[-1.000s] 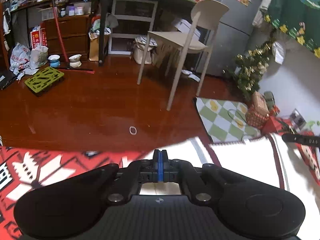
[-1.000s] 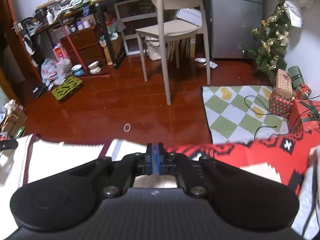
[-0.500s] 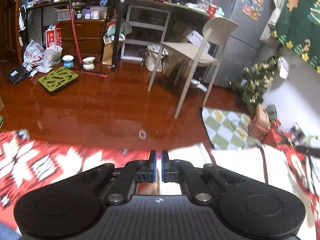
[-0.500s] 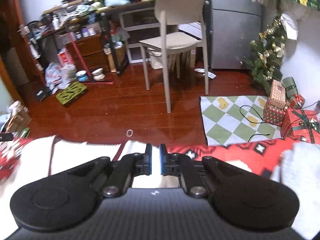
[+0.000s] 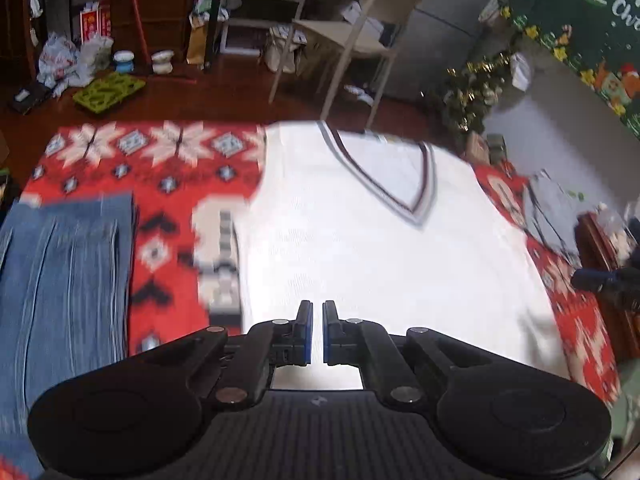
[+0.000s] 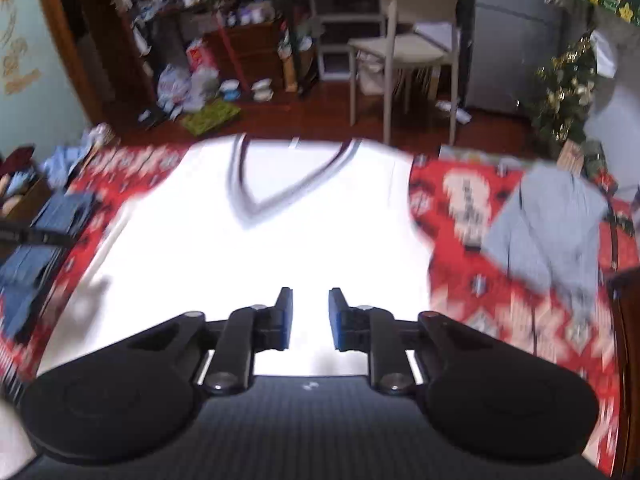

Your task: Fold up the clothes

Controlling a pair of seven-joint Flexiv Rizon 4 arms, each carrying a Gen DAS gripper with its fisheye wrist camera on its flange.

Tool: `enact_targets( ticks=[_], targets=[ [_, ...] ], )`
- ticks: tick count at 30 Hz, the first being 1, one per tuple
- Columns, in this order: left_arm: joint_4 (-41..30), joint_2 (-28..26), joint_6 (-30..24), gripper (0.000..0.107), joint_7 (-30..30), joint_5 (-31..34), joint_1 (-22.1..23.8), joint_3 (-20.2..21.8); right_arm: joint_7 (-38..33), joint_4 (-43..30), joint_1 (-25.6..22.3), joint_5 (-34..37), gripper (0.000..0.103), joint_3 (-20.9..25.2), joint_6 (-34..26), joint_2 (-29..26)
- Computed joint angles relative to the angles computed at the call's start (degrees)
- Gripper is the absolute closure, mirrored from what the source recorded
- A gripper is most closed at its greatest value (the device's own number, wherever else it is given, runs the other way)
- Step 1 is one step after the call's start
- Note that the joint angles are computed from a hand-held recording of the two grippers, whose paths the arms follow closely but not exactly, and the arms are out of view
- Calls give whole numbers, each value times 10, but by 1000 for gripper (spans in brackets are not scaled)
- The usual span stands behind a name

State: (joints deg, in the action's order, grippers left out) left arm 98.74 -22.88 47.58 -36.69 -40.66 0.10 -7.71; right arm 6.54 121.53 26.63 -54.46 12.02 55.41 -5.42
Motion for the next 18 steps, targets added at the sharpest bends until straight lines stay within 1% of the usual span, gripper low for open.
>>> enact_targets(
  ticks=[2,3,5,7,11,13,15,18],
  targets=[
    [38,26,-8,103,5,-3,2,7,14,10,21,34,80,26,-21,12],
    [55,36,-7,103,6,-6,1,10,30,16,30,36,80,33,-29,15],
    [81,43,13,104,9,-15,-3,15,63,26,49,41,80,47,-47,19],
    [91,36,43,105,0,-6,-11,20,86,35,63,32,80,53,-63,17],
    [87,8,96,107,-37,53,-23,31,173,61,72,-19,80,48,-69,16],
    [83,-6,111,107,-49,59,-16,25,197,76,60,-33,80,37,-43,15],
    [78,-16,119,106,-46,41,-3,8,209,84,50,-44,80,31,-25,16],
    [64,-32,127,106,-48,22,7,-7,228,92,31,-82,80,17,3,18]
  ],
)
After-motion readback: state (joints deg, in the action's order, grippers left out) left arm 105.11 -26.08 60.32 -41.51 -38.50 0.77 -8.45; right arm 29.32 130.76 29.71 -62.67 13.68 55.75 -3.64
